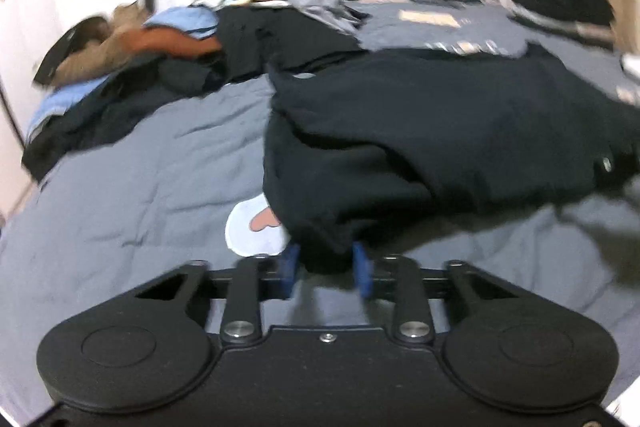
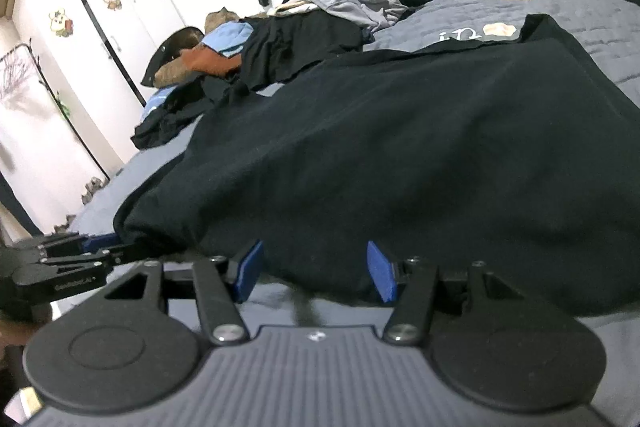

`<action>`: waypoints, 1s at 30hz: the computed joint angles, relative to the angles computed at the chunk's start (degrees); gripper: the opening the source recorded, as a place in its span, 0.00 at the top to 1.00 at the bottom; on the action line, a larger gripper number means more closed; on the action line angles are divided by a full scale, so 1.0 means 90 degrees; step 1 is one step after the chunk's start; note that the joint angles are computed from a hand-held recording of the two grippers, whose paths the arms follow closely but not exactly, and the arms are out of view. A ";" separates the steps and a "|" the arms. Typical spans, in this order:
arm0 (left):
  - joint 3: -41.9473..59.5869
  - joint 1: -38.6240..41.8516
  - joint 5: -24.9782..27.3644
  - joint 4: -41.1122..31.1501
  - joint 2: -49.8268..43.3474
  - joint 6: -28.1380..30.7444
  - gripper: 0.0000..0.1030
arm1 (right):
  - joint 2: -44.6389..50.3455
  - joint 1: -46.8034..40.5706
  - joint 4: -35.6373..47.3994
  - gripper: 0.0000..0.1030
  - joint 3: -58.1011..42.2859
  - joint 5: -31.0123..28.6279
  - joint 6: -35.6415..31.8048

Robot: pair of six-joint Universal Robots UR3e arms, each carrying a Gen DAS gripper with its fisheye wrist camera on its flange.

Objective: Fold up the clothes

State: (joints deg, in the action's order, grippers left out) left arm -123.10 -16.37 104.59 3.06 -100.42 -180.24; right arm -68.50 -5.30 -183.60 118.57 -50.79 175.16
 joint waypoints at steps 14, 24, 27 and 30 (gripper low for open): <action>-0.0239 0.0413 0.0578 -0.1047 0.0914 0.0000 1.00 | 0.0251 -0.0027 -0.0259 0.45 -0.0053 -0.0380 0.0058; -0.0813 0.1313 -0.1430 0.0374 0.1155 -0.1430 0.50 | 0.0103 0.0016 -0.0146 0.45 -0.0051 -0.0332 0.0376; -0.0629 0.1234 -0.1304 0.0654 0.0760 -0.1536 0.53 | 0.0050 0.0023 -0.0224 0.45 -0.0003 -0.0235 0.0389; -0.0558 0.1282 -0.1346 0.0682 0.0551 -0.1769 0.58 | 0.0047 0.0023 -0.0266 0.45 0.0013 -0.0150 0.0369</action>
State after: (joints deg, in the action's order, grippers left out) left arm -128.12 -4.83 92.48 9.21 -95.46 -196.17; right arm -68.08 -5.10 -186.00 118.68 -52.14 178.48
